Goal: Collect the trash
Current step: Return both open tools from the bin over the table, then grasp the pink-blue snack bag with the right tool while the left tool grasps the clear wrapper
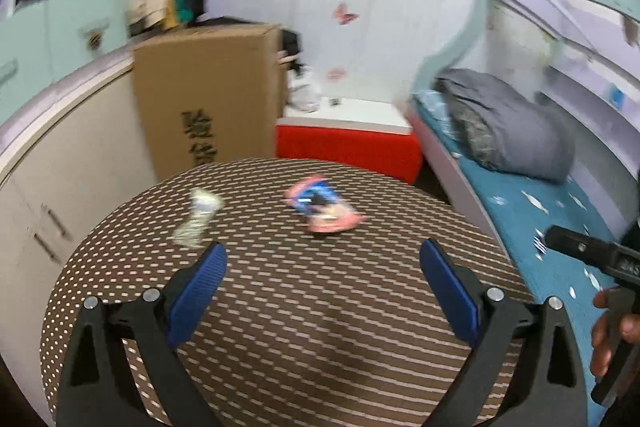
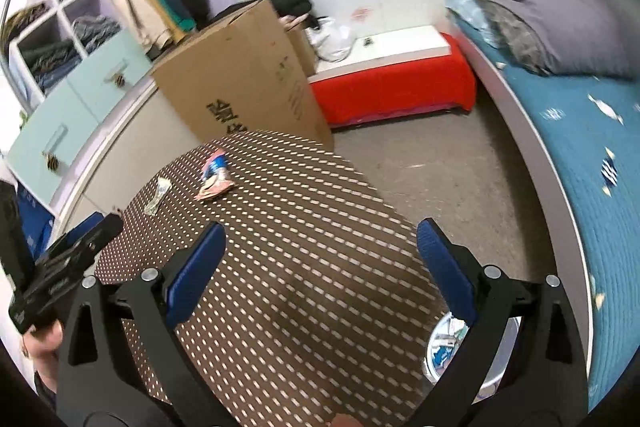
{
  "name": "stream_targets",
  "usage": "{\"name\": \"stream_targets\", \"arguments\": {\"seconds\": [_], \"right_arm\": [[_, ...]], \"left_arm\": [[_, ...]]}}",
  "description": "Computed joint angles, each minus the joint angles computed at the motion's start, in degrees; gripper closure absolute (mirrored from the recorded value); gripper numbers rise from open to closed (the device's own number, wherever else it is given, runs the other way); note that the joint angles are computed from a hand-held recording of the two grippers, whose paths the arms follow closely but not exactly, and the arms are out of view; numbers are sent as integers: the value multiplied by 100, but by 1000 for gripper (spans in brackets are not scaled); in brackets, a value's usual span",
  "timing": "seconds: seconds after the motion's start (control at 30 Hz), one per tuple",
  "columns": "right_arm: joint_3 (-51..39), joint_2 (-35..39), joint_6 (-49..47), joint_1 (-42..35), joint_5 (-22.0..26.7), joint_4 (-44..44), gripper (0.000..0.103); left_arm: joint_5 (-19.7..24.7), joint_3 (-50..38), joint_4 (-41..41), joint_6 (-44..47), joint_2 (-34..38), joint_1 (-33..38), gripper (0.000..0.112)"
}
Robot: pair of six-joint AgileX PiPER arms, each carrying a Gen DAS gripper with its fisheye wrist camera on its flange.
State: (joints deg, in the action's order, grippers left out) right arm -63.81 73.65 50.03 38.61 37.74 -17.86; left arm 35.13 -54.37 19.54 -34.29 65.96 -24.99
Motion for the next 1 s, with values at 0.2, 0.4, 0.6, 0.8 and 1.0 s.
{"name": "stream_targets", "arguments": {"seconds": [0.2, 0.4, 0.6, 0.8, 1.0], "right_arm": [[-1009, 1270, -627, 120, -134, 350, 9], [-2360, 2543, -1473, 160, 67, 886, 9], [-3595, 3529, -2183, 171, 455, 1321, 9], [-4865, 4407, -2412, 276, 983, 1243, 10], [-6373, 5374, -2487, 458, 1962, 896, 60]], "left_arm": [[-427, -111, -842, 1356, 722, 1453, 17], [-613, -473, -1203, 2127, 1583, 2093, 17], [-604, -895, -1791, 2916, 2204, 2438, 17], [-348, -1275, -2167, 3398, 2621, 2523, 22], [-380, -1247, -1896, 3469, 2614, 2208, 73]]}}
